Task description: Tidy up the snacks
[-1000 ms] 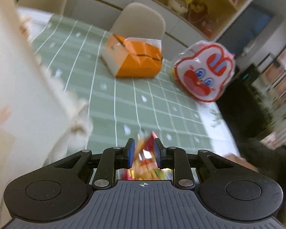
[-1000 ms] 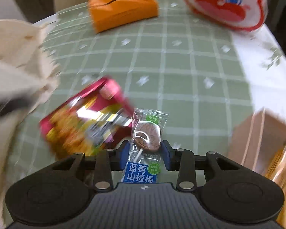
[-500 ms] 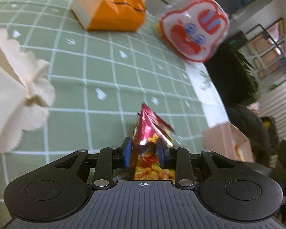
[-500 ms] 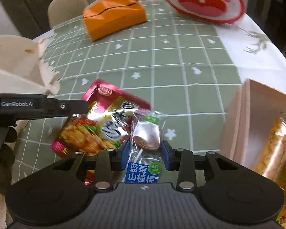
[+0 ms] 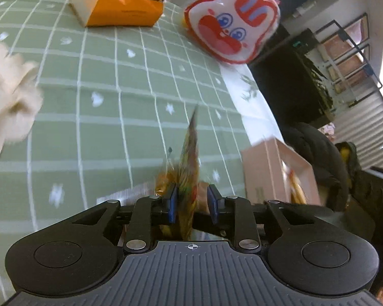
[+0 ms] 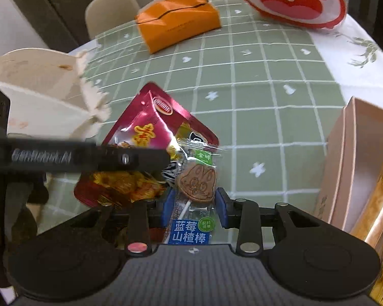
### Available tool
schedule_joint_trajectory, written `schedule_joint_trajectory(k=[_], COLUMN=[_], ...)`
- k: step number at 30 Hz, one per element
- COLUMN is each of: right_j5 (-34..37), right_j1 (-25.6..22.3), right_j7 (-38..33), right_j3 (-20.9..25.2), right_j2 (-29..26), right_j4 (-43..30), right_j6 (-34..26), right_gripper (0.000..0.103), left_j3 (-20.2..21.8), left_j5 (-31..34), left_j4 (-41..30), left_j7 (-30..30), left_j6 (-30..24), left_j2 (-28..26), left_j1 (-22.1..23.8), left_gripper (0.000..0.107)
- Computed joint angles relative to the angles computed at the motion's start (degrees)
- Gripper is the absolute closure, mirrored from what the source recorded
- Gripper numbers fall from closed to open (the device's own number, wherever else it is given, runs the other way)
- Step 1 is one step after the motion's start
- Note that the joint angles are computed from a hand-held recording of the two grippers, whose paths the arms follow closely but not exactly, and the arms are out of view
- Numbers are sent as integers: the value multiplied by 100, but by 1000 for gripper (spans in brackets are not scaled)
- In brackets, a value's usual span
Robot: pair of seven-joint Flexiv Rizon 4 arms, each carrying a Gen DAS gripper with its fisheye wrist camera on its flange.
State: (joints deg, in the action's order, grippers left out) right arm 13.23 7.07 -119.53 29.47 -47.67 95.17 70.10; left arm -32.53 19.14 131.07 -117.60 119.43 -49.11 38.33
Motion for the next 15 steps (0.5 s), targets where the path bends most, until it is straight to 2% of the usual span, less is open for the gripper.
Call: schedule_joint_trajectory(k=[1, 3, 5, 7, 10, 12, 15], right_j5=[60, 265, 559, 835, 1205, 1367, 1493], right_j1=[-126, -455, -751, -969, -1128, -1008, -548], right_j7=[-102, -435, -826, -1222, -1702, -1715, -1388], right_j3=[139, 486, 768, 962, 1068, 906, 419], right_j2=[51, 188, 364, 614, 919, 1051, 1186], right_j4=[72, 252, 442, 735, 1129, 1297, 1466], right_j6=[-82, -335, -613, -762, -798, -741, -494], right_gripper=[68, 68, 68, 68, 68, 68, 68], left_j3=[127, 296, 462, 752, 1378, 1574, 1680], left_j5=[-49, -1, 120, 77, -425, -425, -290], left_j4=[207, 559, 927, 1204, 1423, 1386, 1199], left_j7=[-95, -395, -733, -884, -828, -913, -947], left_j6=[288, 860, 1539, 1984, 1787, 1650, 1284], left_j2=[104, 203, 256, 441, 975, 1049, 1125], left_j1=[-116, -252, -410, -787, -1582, -1767, -1903], left_gripper=[79, 87, 89, 89, 91, 91, 90])
